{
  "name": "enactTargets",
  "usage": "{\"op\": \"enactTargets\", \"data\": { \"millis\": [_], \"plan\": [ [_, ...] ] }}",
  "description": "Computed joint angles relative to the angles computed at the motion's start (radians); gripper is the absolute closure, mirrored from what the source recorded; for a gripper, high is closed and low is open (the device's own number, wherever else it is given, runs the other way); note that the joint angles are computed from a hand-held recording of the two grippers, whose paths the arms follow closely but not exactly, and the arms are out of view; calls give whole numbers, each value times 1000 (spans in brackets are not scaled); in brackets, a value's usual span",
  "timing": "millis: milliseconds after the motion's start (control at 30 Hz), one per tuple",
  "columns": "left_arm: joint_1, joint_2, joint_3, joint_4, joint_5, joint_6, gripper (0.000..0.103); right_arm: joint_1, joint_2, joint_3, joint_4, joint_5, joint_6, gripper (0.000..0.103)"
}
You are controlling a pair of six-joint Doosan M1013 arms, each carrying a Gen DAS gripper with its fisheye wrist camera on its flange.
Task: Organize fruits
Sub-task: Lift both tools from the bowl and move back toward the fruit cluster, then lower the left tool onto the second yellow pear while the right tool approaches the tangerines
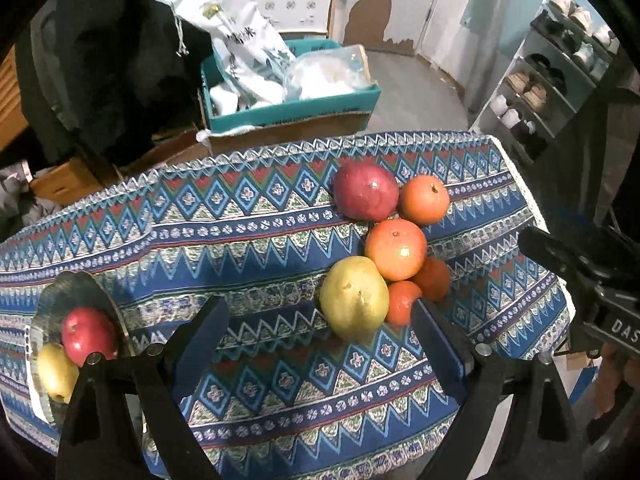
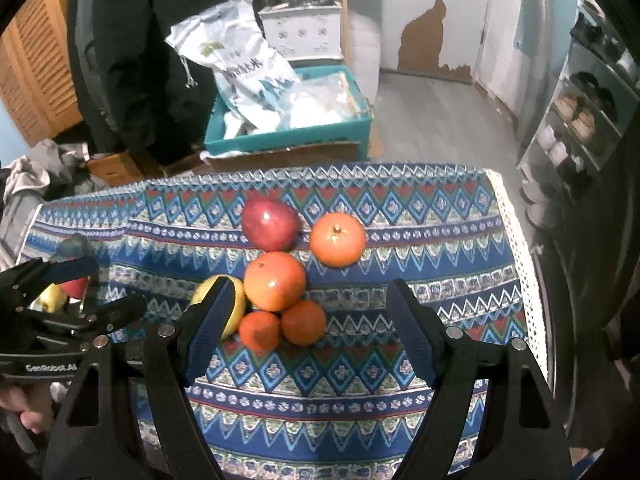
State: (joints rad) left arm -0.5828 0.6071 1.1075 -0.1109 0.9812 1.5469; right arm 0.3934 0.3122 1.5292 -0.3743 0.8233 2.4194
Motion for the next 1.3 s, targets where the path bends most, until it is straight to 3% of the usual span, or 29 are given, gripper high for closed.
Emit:
{"op": "enactTargets", "data": {
  "millis": [500, 1033, 1167, 1233, 1300],
  "plan": [
    [-13, 107, -82, -9, 67, -44, 10, -38, 26, 26, 73, 31, -28, 24],
    [-5, 172, -129, -105, 145, -32, 10, -57, 40, 30, 104, 42, -45, 24],
    [4, 171, -111, -170, 134, -19, 19, -57, 46, 25, 108, 48, -51, 24],
    [10, 168, -106, -228, 131, 23, 35, -59, 51, 22, 117, 53, -59, 24],
    [3, 165, -109, -194, 131, 26, 35, -62, 57, 18, 138, 53, -76, 24]
  ]
}}
